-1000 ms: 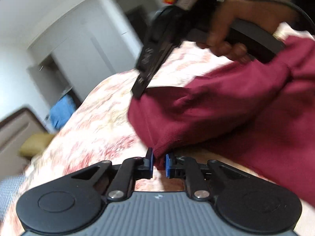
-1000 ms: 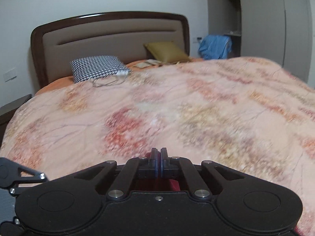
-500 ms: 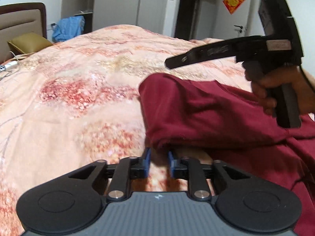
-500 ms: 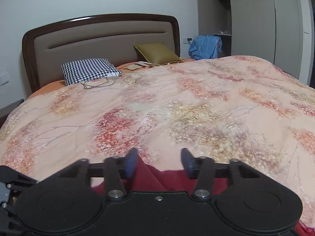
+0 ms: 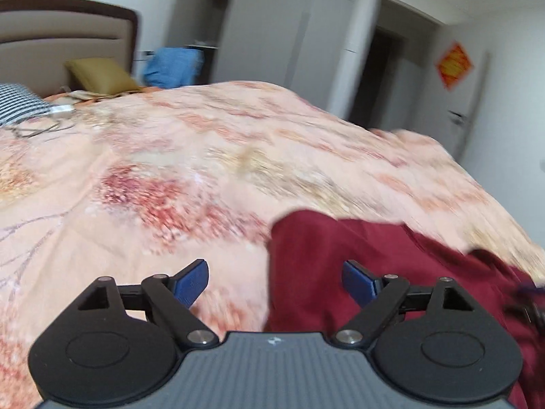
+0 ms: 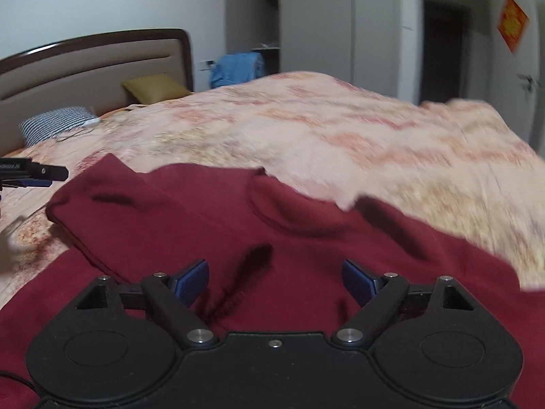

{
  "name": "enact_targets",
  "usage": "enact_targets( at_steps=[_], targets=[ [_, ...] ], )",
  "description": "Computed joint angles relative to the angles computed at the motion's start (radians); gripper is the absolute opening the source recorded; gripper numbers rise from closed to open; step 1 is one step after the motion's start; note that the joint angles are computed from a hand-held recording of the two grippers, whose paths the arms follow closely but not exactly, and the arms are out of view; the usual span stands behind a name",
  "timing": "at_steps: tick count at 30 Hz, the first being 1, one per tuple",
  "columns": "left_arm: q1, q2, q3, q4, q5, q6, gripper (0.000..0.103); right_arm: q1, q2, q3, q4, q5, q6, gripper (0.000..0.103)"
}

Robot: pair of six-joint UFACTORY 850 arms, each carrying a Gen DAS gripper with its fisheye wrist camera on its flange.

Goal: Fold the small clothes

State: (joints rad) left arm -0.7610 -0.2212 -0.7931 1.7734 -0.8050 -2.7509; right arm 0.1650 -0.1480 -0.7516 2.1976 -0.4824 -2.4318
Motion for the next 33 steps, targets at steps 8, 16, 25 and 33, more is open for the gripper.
enact_targets(
  at_steps=[8,16,25,33],
  targets=[
    [0.066,-0.104,-0.078,-0.176,0.041,0.127,0.097,0.059,-0.040,0.049,0.365,-0.040,-0.354,0.086],
    [0.032,-0.090,-0.037,-0.108,-0.017,0.012,0.100,0.034,-0.038,0.059,0.326,-0.083,-0.294,0.087],
    [-0.031,-0.055,-0.017,-0.261,-0.005,0.159,0.102,0.012,0.059,0.111,0.250,-0.006,-0.216,0.088],
    [-0.147,0.039,0.054,-0.166,-0.057,-0.039,0.103,-0.154,0.293,0.279,-0.140,-0.149,0.073,0.102]
  ],
)
